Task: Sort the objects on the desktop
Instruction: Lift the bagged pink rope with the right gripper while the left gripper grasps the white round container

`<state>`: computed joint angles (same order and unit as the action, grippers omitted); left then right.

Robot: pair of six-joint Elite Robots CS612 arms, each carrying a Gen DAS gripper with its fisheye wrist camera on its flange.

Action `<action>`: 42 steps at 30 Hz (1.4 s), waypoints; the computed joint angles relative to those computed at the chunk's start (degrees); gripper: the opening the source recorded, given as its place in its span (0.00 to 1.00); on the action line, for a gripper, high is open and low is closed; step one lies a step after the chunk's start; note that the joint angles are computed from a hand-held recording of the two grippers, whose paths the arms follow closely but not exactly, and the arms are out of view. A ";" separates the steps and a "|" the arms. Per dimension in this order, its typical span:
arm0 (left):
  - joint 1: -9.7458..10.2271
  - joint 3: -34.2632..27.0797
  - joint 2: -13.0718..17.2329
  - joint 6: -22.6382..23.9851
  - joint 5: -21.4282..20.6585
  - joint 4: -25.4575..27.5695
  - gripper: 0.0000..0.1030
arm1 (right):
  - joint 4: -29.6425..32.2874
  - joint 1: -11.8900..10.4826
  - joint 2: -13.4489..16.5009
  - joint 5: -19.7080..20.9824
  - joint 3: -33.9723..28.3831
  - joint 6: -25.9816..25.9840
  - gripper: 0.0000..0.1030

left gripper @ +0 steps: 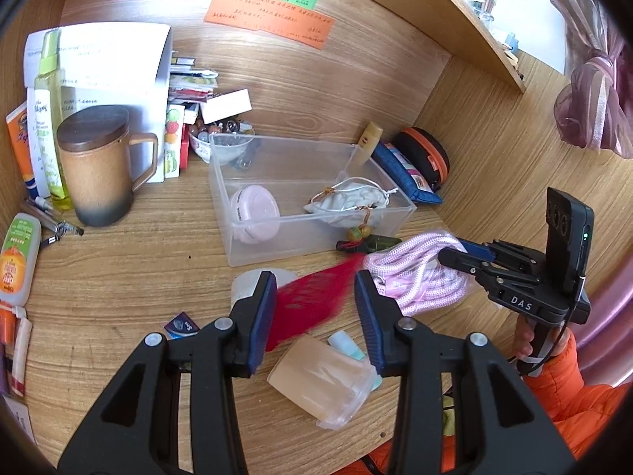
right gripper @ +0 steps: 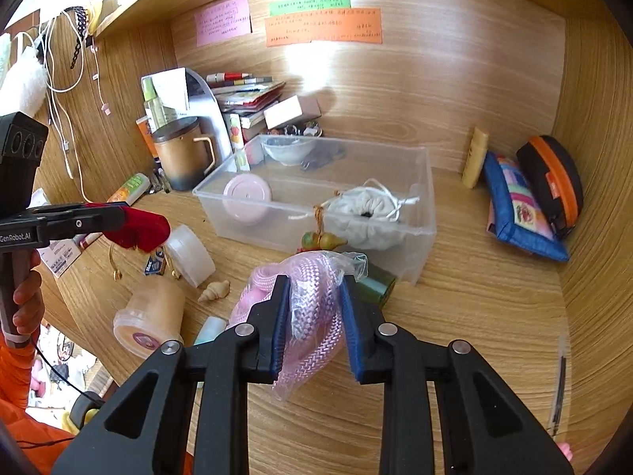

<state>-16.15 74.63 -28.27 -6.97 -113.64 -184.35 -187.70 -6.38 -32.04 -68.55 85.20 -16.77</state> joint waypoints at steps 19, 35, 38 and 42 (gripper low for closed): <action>0.98 2.06 -0.72 0.29 7.07 3.77 0.61 | -0.06 -0.06 0.11 1.46 -1.79 0.03 0.22; -1.73 -8.97 4.15 4.37 10.50 18.42 0.72 | -0.21 -0.21 0.01 1.45 -1.99 0.29 0.22; -1.91 -11.10 4.99 4.15 10.97 22.95 0.72 | -0.08 -0.28 0.13 1.62 -2.28 0.48 0.21; -2.26 -12.67 5.83 4.39 11.96 26.06 0.65 | 0.79 -0.24 0.49 1.90 -3.07 0.01 0.20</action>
